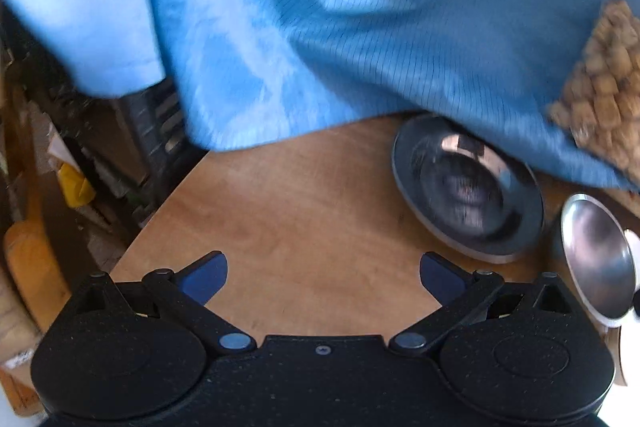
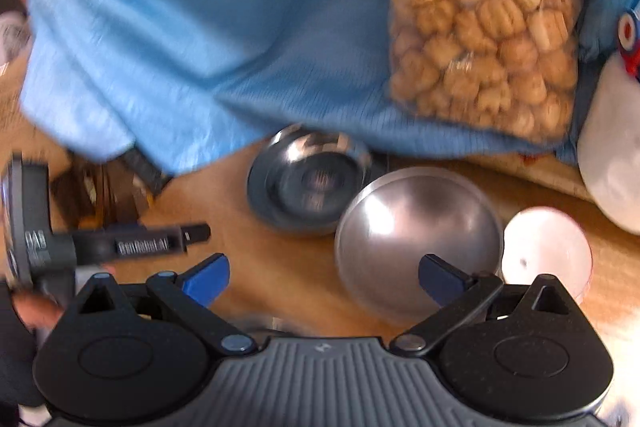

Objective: Organize plates and bowls
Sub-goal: 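Open both grippers and release the large steel plate, then move both grippers to the rim of the dark-rimmed stickered plate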

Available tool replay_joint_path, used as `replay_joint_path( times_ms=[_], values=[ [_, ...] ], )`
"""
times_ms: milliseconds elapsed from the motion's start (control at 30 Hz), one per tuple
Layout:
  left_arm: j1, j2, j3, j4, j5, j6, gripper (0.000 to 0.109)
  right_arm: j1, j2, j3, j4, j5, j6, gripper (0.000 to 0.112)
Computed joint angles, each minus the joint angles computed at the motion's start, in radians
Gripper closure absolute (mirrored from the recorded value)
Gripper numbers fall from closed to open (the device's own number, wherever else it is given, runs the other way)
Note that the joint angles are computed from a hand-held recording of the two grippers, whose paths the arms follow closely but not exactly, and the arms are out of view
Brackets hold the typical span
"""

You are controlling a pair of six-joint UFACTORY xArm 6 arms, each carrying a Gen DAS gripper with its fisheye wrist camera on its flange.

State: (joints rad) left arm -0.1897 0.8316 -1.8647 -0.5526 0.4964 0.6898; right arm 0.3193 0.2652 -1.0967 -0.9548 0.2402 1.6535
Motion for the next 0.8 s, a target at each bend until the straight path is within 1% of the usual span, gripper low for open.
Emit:
replay_joint_path(
  times_ms=[33, 200, 267, 333, 400, 433, 567, 600, 667, 800],
  values=[
    [-0.003, 0.020, -0.030, 0.000, 0.007, -0.004, 0.006, -0.012, 0.014, -0.017, 0.022, -0.004, -0.022, 0.010],
    [-0.021, 0.119, -0.184, 0.027, 0.060, -0.052, 0.006, -0.055, 0.111, -0.128, 0.200, -0.005, -0.231, 0.010],
    [-0.026, 0.142, -0.219, 0.045, 0.074, -0.051, 0.006, -0.064, 0.154, -0.174, 0.285, 0.013, -0.310, 0.010],
    [-0.030, 0.162, -0.244, 0.061, 0.074, -0.030, 0.006, -0.068, 0.186, -0.214, 0.328, 0.043, -0.340, 0.010],
    [-0.029, 0.180, -0.270, 0.066, 0.083, -0.015, 0.006, -0.076, 0.217, -0.245, 0.352, 0.043, -0.369, 0.010],
    [-0.027, 0.194, -0.295, 0.066, 0.097, -0.016, 0.006, -0.075, 0.228, -0.256, 0.366, 0.046, -0.382, 0.010],
    [-0.019, 0.245, -0.385, 0.067, 0.157, -0.040, 0.006, -0.079, 0.288, -0.317, 0.504, 0.060, -0.518, 0.010],
    [-0.019, 0.264, -0.417, 0.073, 0.174, -0.051, 0.006, -0.078, 0.302, -0.335, 0.519, 0.073, -0.536, 0.010],
    [-0.018, 0.280, -0.445, 0.061, 0.191, -0.050, 0.006, -0.076, 0.322, -0.360, 0.539, 0.092, -0.569, 0.014],
    [-0.019, 0.313, -0.503, 0.060, 0.230, -0.069, 0.006, -0.075, 0.357, -0.403, 0.555, 0.125, -0.608, 0.017]
  ],
)
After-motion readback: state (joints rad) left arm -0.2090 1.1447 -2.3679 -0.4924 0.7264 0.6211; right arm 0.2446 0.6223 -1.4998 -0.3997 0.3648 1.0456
